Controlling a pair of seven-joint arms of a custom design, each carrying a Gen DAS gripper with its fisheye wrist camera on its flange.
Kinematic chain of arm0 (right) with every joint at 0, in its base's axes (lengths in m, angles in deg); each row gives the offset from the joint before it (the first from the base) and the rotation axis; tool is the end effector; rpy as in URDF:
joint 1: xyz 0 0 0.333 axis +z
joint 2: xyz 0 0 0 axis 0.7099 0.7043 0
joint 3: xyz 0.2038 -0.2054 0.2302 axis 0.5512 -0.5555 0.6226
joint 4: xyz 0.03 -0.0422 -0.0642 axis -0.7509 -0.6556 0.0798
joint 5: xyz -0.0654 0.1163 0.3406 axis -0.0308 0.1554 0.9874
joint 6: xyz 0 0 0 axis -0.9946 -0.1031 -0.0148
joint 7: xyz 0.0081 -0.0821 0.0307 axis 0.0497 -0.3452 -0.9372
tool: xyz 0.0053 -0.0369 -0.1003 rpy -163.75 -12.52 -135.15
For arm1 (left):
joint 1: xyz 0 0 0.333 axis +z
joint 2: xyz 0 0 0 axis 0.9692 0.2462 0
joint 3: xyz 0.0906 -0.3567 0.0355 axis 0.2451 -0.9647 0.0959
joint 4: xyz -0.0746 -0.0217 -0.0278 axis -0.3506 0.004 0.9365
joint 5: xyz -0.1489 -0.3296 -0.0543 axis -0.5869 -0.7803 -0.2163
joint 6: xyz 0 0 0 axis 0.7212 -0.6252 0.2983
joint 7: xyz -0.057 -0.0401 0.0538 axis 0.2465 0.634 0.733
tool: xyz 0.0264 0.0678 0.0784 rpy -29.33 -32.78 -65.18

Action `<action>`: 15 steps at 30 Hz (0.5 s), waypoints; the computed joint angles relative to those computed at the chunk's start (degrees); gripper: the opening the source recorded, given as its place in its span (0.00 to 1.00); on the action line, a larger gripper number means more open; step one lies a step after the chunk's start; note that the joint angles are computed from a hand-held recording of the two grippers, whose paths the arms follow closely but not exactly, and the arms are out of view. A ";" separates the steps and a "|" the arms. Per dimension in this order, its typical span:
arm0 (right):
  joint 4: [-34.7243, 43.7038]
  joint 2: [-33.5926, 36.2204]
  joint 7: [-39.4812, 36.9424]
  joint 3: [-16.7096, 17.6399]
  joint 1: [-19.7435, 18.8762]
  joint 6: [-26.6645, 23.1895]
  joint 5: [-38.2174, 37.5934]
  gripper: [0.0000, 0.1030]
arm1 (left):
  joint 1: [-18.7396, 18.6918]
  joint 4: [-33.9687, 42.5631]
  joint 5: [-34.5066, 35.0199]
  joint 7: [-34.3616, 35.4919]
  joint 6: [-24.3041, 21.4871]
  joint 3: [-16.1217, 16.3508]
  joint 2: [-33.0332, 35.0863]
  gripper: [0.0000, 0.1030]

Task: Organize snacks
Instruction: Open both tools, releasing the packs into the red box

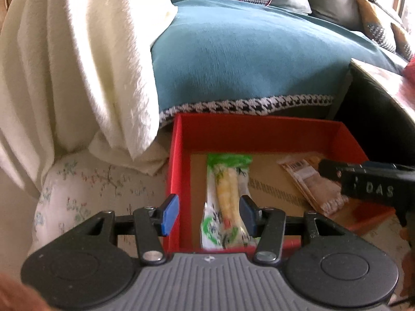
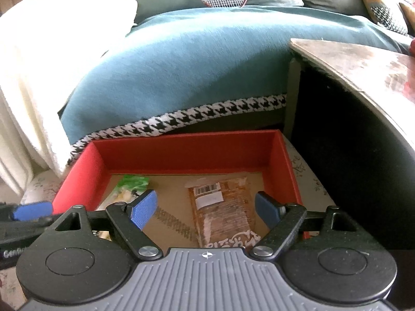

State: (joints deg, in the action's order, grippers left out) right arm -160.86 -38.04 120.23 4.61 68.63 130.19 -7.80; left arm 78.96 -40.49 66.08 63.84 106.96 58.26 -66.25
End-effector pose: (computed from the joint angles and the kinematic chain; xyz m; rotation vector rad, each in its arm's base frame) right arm 0.6010 0.2481 0.5399 -1.3018 2.1947 -0.7379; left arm 0.6793 -0.0795 0.5544 -1.3824 2.3719 -0.8483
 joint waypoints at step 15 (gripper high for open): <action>-0.87 -1.72 -0.15 1.41 1.18 -1.24 -1.09 0.85 | 1.43 -5.78 -2.71 4.93 0.26 1.92 -5.14 0.50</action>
